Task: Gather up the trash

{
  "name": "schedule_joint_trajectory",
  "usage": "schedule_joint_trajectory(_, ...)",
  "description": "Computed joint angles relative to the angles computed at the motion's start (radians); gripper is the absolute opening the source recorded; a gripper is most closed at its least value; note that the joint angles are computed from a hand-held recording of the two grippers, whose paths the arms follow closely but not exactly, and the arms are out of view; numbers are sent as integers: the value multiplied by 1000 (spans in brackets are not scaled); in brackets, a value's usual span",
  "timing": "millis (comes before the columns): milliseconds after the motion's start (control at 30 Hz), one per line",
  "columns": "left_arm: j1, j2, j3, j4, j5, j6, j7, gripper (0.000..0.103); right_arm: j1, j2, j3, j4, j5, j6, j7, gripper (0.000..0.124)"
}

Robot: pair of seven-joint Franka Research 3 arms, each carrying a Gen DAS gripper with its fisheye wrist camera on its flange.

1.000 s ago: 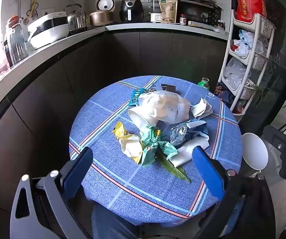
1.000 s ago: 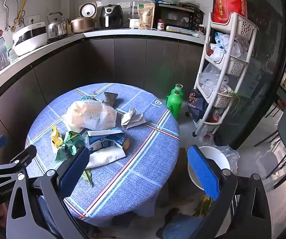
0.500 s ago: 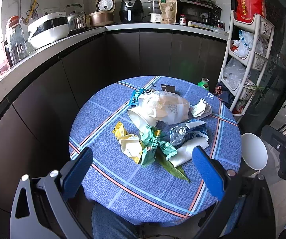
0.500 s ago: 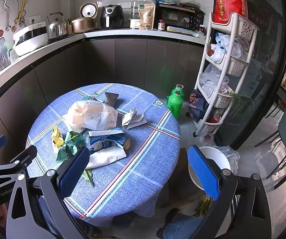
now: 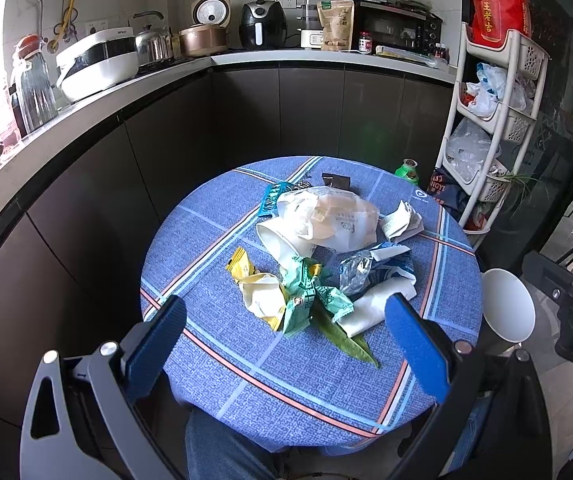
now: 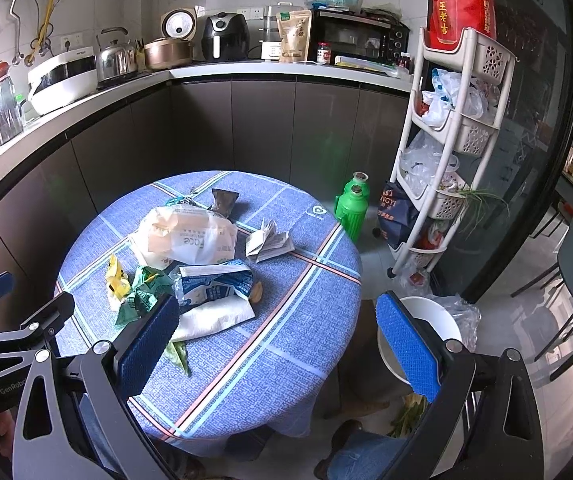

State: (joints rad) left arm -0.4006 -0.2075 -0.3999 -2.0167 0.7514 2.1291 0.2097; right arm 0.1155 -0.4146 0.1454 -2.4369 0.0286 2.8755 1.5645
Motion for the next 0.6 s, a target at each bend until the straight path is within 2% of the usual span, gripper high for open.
schedule_joint_trajectory(600, -2, 2, 0, 2, 2, -4, -2, 100, 3, -5, 2, 7, -5, -11, 10, 95)
